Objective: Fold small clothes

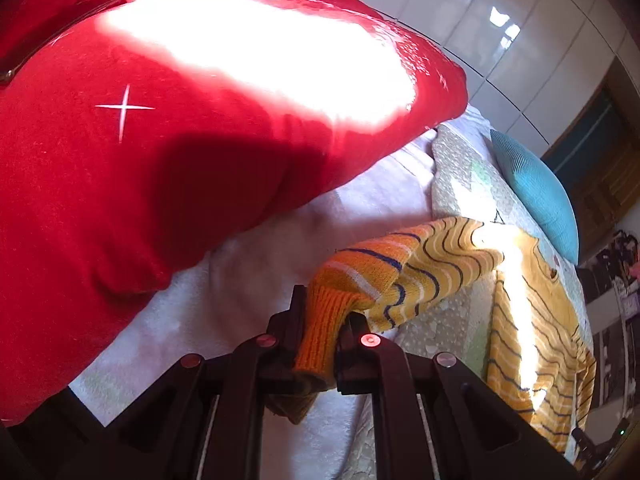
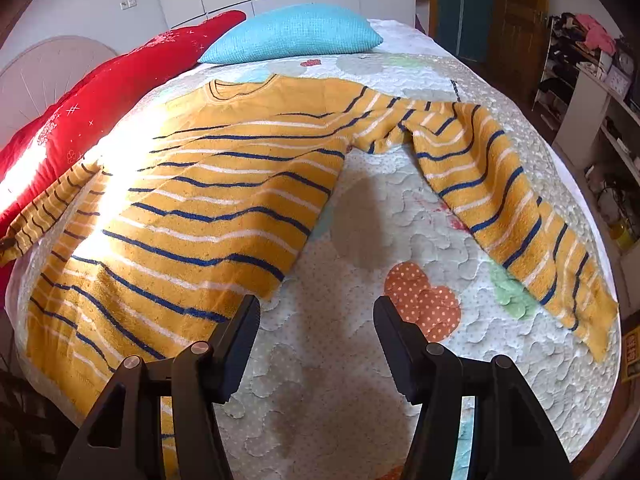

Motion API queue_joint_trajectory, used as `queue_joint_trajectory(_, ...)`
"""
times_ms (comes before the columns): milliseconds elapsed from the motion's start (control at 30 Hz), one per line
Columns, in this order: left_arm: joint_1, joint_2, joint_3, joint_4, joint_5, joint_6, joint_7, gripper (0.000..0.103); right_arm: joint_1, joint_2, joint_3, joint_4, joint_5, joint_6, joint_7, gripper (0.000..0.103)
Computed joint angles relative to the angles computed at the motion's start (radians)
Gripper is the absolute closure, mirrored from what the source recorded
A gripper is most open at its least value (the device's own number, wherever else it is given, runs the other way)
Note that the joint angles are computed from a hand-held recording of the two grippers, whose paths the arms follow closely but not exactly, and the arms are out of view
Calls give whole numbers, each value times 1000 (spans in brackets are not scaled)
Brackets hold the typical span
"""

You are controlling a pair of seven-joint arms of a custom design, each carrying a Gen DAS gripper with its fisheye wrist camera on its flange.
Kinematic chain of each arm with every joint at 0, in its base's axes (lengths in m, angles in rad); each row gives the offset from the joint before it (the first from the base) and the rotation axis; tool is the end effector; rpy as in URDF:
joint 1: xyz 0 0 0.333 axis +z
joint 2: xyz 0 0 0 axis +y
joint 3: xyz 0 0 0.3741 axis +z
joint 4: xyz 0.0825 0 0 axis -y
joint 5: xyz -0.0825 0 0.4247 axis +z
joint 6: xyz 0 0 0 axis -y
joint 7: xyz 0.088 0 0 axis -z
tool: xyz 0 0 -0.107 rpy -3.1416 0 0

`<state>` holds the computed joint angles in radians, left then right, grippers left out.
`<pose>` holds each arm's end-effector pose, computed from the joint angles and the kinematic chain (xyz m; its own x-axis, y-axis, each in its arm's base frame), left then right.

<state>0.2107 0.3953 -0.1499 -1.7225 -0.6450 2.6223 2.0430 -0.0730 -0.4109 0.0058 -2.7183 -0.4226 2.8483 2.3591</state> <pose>0.7483 0.0745 0.4429 -0.0124 -0.9333 0.3589 -0.8272 -0.1921 -0.5280 0.4241 -0.0066 0.4348 -0.4350 -0.8943 -0.1046 -0.7332 0.4193 -0.5353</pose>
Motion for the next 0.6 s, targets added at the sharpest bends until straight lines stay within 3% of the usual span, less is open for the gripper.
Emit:
queue_joint_trajectory(133, 28, -20, -34, 7, -80, -62, 33, 93, 3, -6, -4, -19, 13, 31, 6, 39)
queue_joint_trajectory(267, -1, -66, -63, 3, -149, -121, 101, 93, 5, -17, -19, -52, 38, 93, 4, 39)
queue_joint_trajectory(400, -78, -84, -91, 36, -196, -166, 143, 93, 9, -35, -39, -96, 81, 164, -7, 39)
queue_joint_trajectory(600, -257, -24, -152, 142, -154, -197, 153, 93, -4, -104, -53, -173, 139, 211, -28, 39)
